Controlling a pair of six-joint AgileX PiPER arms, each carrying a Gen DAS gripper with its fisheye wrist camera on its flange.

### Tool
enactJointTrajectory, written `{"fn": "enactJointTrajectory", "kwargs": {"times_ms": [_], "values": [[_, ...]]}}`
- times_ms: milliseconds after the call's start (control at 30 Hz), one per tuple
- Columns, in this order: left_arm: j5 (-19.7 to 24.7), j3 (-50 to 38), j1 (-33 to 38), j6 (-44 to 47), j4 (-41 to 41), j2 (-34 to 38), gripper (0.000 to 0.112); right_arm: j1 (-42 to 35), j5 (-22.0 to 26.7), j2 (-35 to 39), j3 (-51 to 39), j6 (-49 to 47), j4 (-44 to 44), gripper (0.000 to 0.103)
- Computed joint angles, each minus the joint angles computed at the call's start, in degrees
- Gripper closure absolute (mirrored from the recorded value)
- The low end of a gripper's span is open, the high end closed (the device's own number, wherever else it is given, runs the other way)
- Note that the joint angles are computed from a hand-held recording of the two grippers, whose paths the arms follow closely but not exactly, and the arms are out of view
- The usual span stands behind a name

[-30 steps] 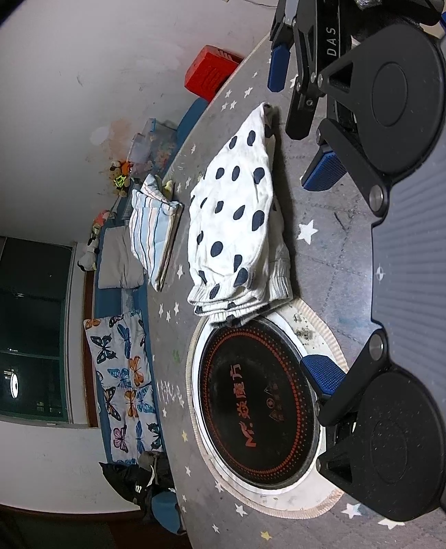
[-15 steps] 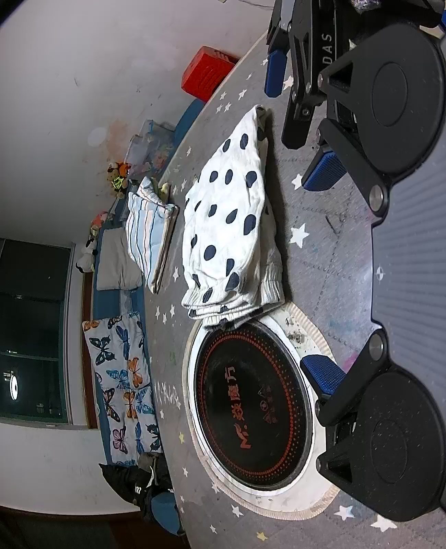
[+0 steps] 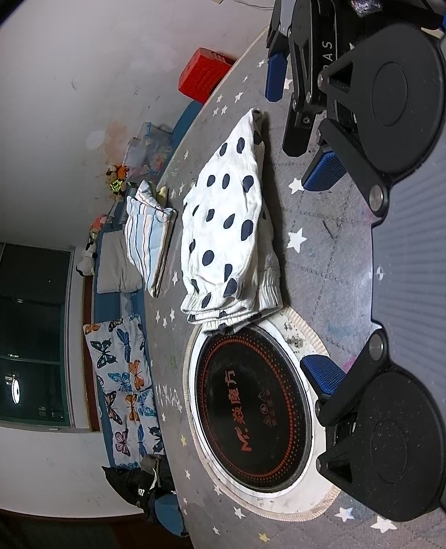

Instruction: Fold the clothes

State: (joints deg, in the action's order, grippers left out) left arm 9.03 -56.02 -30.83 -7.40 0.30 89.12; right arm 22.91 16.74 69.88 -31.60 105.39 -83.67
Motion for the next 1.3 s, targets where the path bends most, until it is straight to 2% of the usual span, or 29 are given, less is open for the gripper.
{"fn": "enactJointTrajectory", "kwargs": {"times_ms": [333,1300], "values": [[-0.13,-0.08,-0.6,-1.75,2.05,-0.43,0.009,0.28,0.18,-0.23,0.33,1.7,-1.32,0.0],[3.02,-7.02,0.56,10.13,-8.06,5.0,0.009,-3.88,-2.98,4.71,-3.61,-2.48,0.76,0.0]]}}
